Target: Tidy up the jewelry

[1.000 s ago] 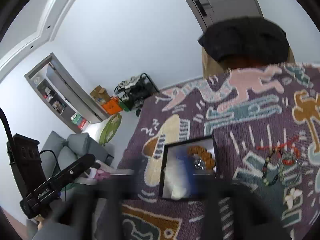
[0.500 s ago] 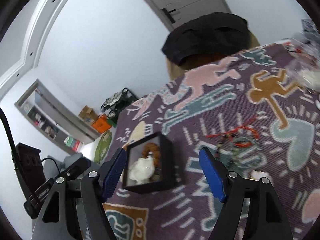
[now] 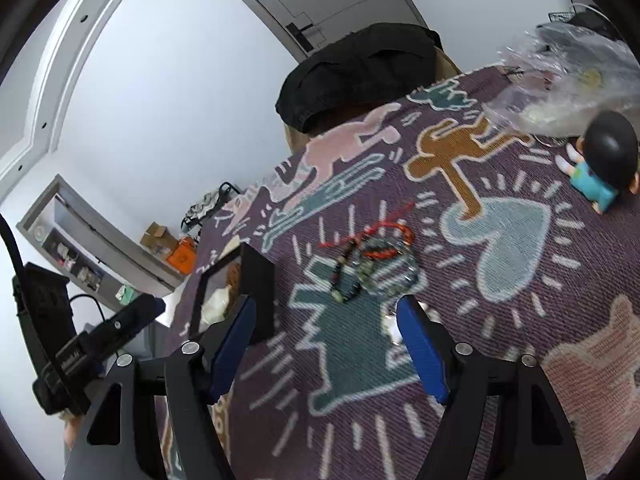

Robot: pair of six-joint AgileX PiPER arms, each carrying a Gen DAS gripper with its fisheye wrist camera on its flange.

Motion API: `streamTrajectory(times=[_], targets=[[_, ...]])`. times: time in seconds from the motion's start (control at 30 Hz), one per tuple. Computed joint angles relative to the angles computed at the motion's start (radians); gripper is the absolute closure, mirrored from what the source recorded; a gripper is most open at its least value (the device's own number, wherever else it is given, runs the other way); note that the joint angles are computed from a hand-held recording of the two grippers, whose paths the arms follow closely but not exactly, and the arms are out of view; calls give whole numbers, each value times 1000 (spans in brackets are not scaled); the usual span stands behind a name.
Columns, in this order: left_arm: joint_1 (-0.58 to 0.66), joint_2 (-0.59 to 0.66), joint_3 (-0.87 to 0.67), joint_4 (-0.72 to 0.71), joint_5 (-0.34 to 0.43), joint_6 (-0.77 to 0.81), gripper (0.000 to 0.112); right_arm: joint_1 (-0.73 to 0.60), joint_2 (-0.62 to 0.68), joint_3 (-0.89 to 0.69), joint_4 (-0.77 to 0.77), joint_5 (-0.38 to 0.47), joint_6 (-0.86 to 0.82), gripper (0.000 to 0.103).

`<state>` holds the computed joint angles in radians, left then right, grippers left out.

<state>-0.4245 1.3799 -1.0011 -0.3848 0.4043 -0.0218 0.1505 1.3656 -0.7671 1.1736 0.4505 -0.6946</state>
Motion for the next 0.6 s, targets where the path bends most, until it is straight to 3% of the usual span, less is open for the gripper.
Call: streamTrajectory(times=[0.2,0.4,0.6], targets=[[-45,24,-7,88,-9,-90,48,-16,20,25,7,36,-82,39],[-53,32,6,124,-13,-124,49,12,97,21,6,3,-96,49],[-44,23,25,144,-17,-136,49,48,177,-29,-170,-91,100,49]])
